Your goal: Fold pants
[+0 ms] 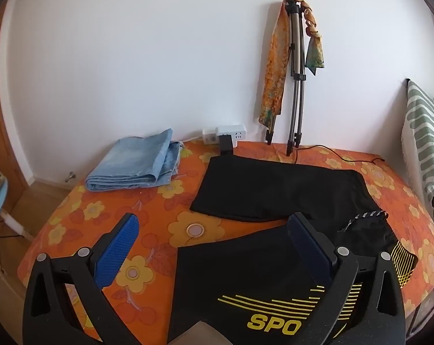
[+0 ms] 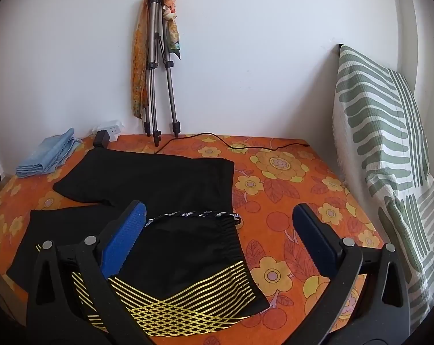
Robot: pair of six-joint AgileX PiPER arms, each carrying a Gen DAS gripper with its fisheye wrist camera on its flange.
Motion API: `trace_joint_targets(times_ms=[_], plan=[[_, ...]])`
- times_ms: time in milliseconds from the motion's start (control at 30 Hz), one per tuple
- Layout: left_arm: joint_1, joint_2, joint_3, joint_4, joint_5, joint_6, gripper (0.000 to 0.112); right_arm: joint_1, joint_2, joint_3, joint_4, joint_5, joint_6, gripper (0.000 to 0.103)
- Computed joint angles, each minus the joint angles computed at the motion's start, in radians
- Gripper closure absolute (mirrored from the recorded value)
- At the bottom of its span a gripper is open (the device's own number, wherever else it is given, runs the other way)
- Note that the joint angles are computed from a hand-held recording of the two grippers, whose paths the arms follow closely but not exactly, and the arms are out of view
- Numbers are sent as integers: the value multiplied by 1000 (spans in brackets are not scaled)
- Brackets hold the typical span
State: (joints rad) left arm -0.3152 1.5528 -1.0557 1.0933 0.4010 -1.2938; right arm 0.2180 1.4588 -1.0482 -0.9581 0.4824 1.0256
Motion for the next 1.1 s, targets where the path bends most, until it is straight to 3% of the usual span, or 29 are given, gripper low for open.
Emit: trace_joint_targets(times_ms=[433, 1100], plan=[[-14, -19, 35, 111, 11, -98, 9, -12, 3, -4, 26, -10, -32, 0], [-52, -78, 85, 126, 37, -105, 9, -20, -20, 11, 33, -13, -40, 0]])
